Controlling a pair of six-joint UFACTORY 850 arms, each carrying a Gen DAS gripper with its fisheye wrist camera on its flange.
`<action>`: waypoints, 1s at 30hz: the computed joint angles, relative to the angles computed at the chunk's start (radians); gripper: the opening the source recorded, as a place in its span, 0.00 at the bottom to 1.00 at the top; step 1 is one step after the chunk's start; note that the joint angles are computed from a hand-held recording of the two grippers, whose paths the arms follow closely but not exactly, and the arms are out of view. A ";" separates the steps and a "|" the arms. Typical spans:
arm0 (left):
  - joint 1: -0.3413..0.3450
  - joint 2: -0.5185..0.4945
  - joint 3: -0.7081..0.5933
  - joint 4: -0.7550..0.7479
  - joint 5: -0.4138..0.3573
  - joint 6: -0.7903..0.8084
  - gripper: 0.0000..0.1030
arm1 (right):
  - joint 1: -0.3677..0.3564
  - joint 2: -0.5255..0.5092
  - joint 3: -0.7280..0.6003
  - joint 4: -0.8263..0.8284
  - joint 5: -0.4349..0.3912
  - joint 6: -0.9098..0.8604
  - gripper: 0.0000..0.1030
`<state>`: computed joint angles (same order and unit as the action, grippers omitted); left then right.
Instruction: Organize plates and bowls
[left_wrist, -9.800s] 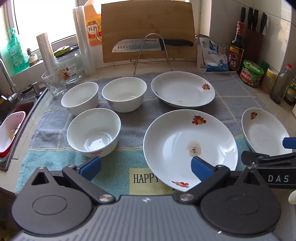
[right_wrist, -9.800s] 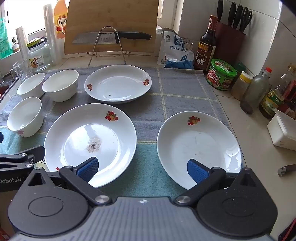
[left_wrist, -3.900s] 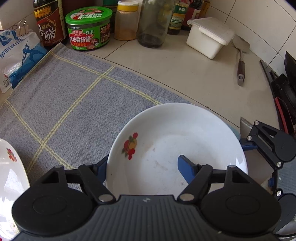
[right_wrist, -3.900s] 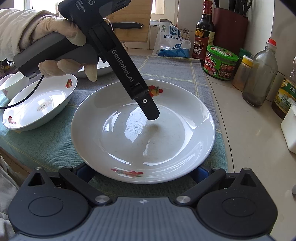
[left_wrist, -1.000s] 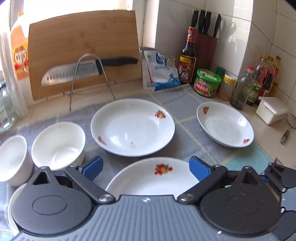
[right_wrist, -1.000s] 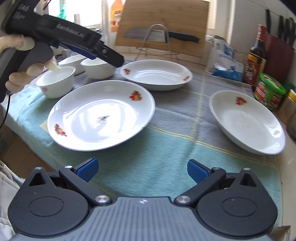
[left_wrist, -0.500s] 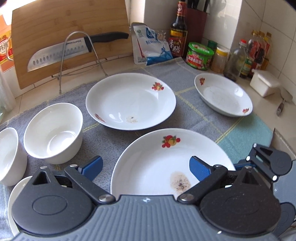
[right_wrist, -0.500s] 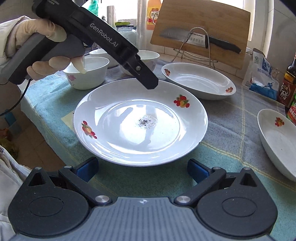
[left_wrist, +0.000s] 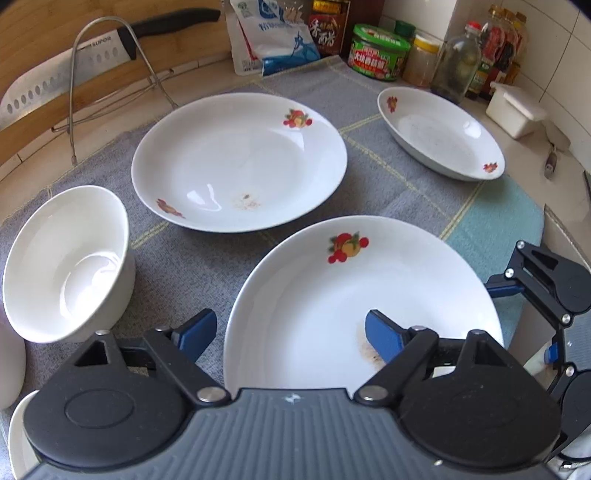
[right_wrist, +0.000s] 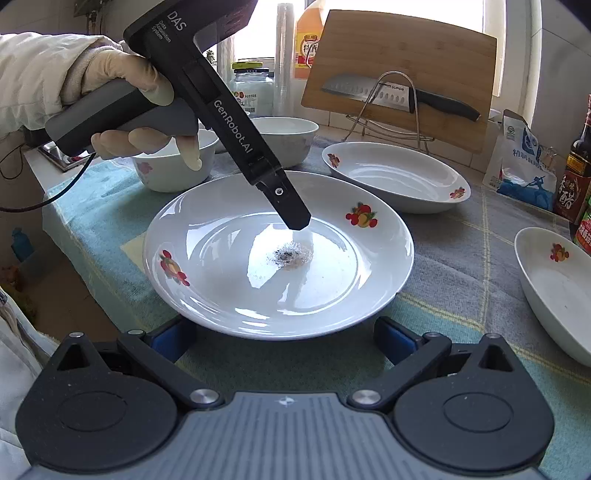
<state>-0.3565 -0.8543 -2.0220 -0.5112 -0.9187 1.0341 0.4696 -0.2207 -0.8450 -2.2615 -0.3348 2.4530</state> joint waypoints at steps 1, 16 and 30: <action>-0.001 -0.008 -0.014 0.013 -0.012 -0.003 0.83 | 0.000 -0.001 0.000 0.001 -0.001 -0.001 1.00; -0.003 -0.111 -0.199 0.076 -0.181 -0.049 0.71 | 0.005 -0.016 -0.025 0.045 0.008 -0.073 1.00; -0.011 -0.209 -0.378 0.123 -0.332 -0.037 0.66 | 0.007 -0.018 -0.040 0.141 0.021 -0.160 1.00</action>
